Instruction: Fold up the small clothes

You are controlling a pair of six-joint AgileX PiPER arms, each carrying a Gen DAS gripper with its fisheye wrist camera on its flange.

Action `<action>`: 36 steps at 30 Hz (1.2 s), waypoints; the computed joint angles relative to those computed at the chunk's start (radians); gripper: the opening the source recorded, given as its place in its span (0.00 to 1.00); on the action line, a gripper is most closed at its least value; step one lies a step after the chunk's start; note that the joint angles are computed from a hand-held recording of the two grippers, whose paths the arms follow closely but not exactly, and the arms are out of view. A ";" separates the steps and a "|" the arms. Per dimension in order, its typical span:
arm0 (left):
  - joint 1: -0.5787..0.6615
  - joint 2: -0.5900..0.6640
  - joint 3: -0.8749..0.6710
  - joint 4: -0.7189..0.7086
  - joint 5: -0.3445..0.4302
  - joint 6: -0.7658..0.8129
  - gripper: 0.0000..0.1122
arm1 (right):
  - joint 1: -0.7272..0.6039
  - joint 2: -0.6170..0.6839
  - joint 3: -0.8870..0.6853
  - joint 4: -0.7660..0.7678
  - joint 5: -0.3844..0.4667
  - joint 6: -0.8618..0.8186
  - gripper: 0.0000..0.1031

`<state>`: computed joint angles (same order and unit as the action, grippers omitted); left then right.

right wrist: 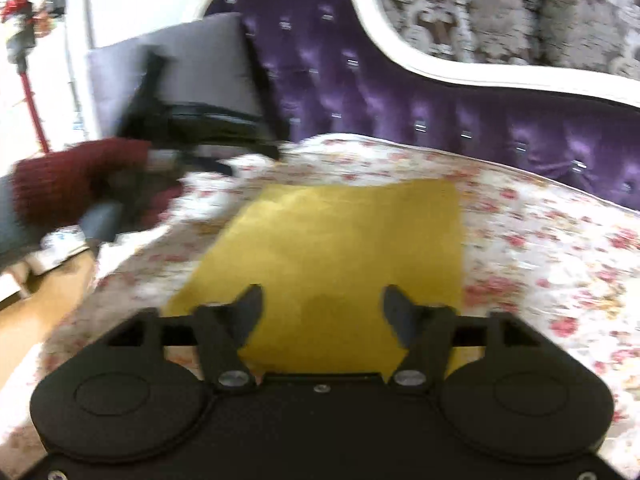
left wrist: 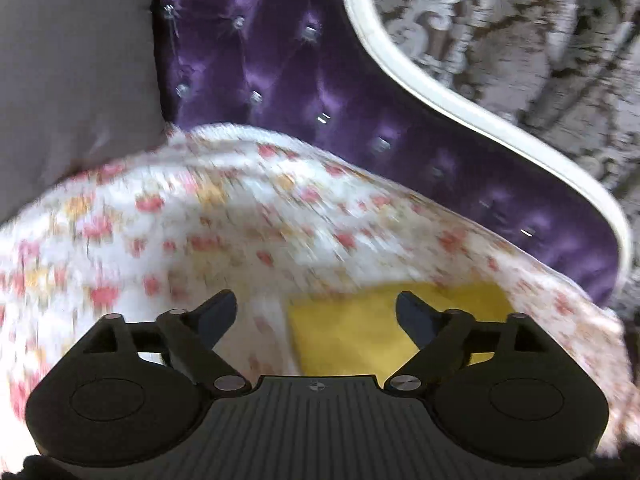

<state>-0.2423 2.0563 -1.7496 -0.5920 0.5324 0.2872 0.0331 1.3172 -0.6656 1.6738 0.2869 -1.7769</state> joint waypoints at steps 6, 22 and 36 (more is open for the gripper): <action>0.041 -0.190 0.361 -0.427 0.074 0.332 0.82 | -0.188 0.065 -0.017 -0.008 0.157 0.091 0.80; -0.110 -0.195 0.456 -0.492 -0.016 0.369 0.87 | -0.378 0.481 -0.442 -0.203 0.588 0.366 0.99; -0.121 -0.059 0.301 -0.564 -0.004 0.427 0.75 | -0.345 0.715 -0.725 -0.273 0.729 0.501 0.41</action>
<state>-0.3637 1.9970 -1.4490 -1.1560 0.5281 0.7137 -0.3120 2.0318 -1.3908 1.4011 1.0158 -1.2760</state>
